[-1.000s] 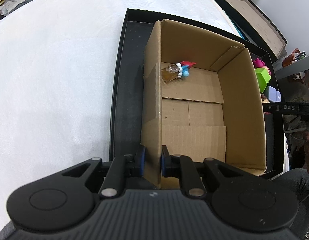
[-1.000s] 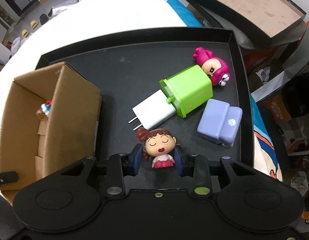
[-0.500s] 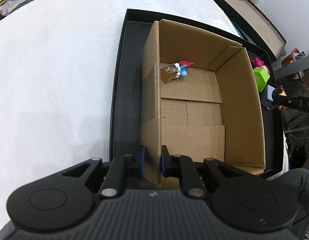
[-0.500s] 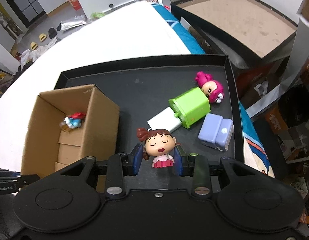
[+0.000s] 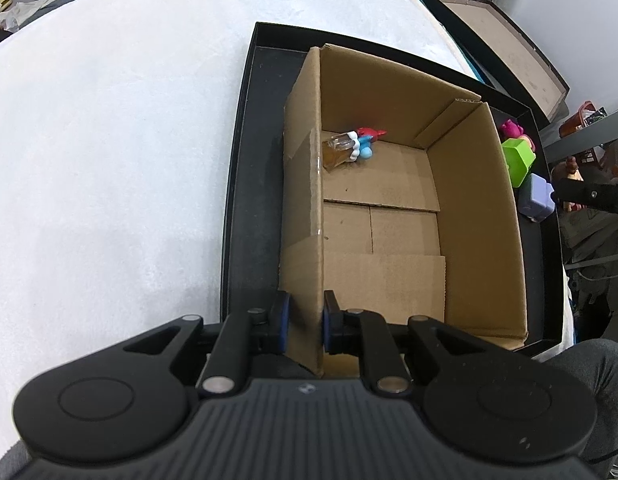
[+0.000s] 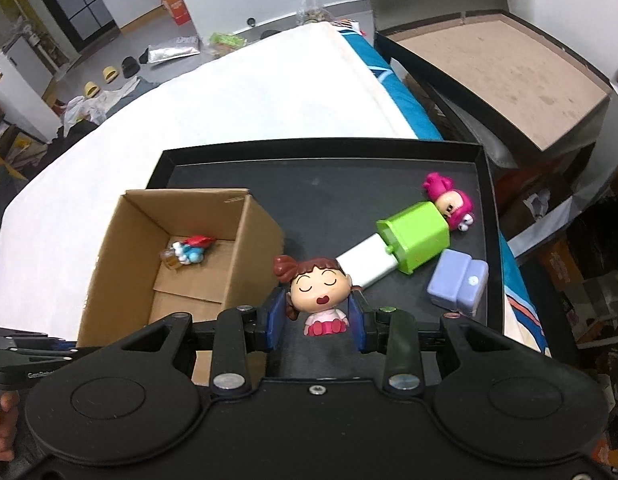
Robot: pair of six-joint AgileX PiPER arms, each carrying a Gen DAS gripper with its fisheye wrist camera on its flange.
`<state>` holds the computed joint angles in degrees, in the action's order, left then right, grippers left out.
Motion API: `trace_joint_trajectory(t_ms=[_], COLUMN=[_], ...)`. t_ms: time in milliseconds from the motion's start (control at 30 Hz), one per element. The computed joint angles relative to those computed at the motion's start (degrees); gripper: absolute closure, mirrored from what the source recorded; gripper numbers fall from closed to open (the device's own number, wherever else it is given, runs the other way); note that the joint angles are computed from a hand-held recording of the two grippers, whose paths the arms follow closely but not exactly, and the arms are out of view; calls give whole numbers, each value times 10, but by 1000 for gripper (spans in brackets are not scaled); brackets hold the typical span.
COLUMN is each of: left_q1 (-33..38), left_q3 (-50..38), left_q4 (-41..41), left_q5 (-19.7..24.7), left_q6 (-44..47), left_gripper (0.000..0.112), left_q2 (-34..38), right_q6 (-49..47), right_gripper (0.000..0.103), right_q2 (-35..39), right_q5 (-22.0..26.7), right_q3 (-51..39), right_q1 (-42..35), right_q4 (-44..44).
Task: Organize rigid objects
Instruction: 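Carry the girl figurine into the box and open right gripper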
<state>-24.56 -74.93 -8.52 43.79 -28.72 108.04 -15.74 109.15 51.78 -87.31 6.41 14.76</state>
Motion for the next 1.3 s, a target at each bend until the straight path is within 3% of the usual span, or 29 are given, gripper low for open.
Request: trace_joint_trajectory(t_ms=[633, 1300], left_q1=[17, 32], left_q3=[31, 59], left_q4=[-39, -77], left_q5=[-28, -55], left_q6=[39, 79], left_gripper=[97, 96], left_q2=[-14, -26], right_q6=[58, 109], right_gripper=[70, 70], right_q2=[38, 144], right_q5=[39, 109], right_q3=[-87, -230], right_q1=[82, 177], right_q4=[-52, -132])
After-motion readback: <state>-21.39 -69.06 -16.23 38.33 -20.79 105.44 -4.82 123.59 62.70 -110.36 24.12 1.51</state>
